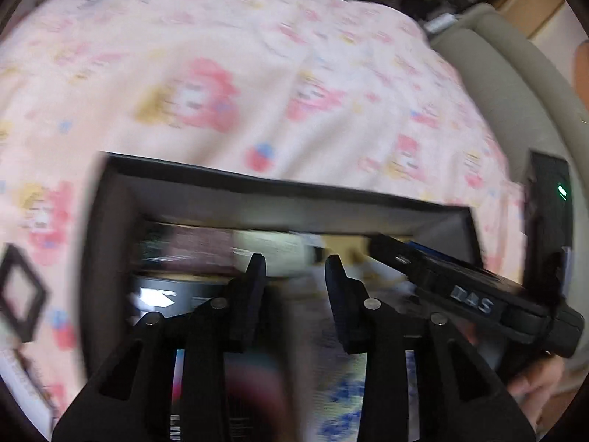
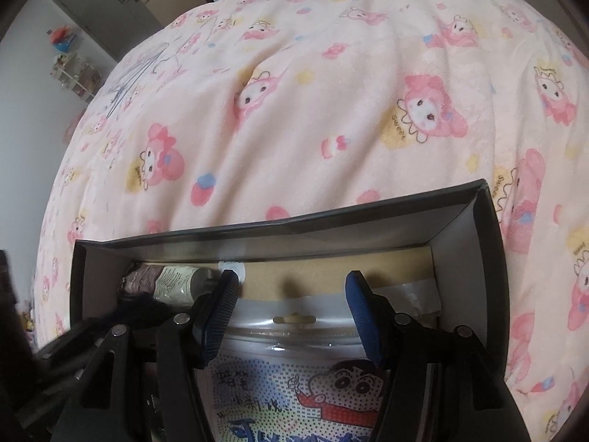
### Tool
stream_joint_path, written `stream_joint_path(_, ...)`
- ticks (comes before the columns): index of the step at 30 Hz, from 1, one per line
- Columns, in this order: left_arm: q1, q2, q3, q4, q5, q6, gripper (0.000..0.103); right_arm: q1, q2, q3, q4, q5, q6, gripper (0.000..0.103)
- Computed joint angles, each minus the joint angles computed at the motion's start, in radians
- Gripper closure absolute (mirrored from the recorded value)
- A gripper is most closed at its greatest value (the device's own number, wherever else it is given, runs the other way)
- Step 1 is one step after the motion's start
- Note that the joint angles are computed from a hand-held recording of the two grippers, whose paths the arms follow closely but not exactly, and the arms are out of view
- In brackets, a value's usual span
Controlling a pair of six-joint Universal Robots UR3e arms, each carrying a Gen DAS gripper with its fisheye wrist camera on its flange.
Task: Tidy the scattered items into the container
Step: 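Lower the tube along the box's back wall with the right gripper and release, then lift both grippers out of the black box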
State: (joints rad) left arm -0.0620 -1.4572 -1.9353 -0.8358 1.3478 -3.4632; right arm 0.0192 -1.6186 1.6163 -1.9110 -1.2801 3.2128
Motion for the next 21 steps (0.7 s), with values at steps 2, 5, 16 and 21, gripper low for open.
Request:
stream_joint_path(2, 0.024, -0.007, -0.003, -0.018, 0.012, -0.002, 0.071, 0.021, 0.015, -0.018, 0.023, -0.009, -0.019, 0.046)
stream_joint_path(5, 0.039, -0.003, -0.020, -0.004, 0.004, 0.008, 0.070, 0.053, 0.047, -0.035, 0.051, -0.009, -0.052, 0.046)
stream_joint_path(16, 0.010, -0.024, 0.010, -0.088, -0.012, 0.051, 0.069, 0.043, 0.019, -0.027, 0.102, -0.013, -0.054, 0.046)
stream_joint_path(21, 0.006, -0.007, 0.011, -0.115, -0.006, 0.029, 0.069, 0.057, -0.009, 0.018, 0.086, -0.052, -0.077, 0.045)
